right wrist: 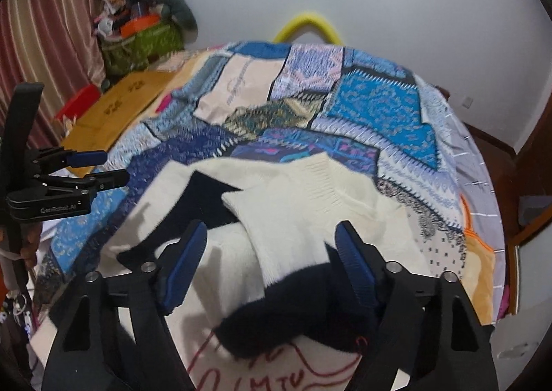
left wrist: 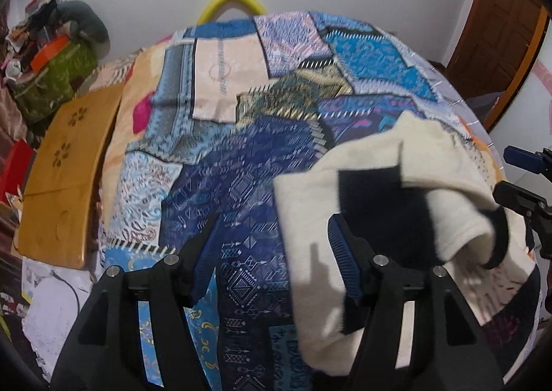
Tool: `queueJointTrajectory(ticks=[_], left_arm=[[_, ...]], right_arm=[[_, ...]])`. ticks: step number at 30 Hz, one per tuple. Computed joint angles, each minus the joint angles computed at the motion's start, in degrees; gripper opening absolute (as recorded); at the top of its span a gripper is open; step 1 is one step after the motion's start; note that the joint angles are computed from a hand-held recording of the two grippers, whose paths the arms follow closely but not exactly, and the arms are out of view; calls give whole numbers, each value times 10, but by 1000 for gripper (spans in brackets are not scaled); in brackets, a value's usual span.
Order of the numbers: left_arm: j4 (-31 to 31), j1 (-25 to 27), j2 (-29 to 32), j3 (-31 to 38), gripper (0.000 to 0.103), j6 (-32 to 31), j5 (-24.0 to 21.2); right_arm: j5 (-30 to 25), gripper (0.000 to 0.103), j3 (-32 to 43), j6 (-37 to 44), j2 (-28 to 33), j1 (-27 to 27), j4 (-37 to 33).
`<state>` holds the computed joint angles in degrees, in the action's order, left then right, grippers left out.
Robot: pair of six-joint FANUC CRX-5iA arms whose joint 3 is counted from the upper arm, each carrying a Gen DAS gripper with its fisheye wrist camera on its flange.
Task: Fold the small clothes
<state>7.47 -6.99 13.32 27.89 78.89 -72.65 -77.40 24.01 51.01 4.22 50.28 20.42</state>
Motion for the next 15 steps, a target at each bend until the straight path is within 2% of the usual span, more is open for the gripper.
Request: queueJointTrajectory(ticks=[3, 7, 12, 14, 15], left_arm=[[4, 5, 14, -3, 62, -2, -9], [14, 9, 33, -3, 62, -4, -22], [27, 9, 42, -9, 62, -8, -22], [26, 6, 44, -8, 62, -9, -23], [25, 5, 45, -6, 62, -10, -24]], right_arm=[[-17, 68, 17, 15, 21, -14, -29], [-35, 56, 30, 31, 39, -29, -59], [-33, 31, 25, 34, 41, -42, -88], [-26, 16, 17, 26, 36, -42, -83], [-22, 13, 11, 20, 31, -41, -77]])
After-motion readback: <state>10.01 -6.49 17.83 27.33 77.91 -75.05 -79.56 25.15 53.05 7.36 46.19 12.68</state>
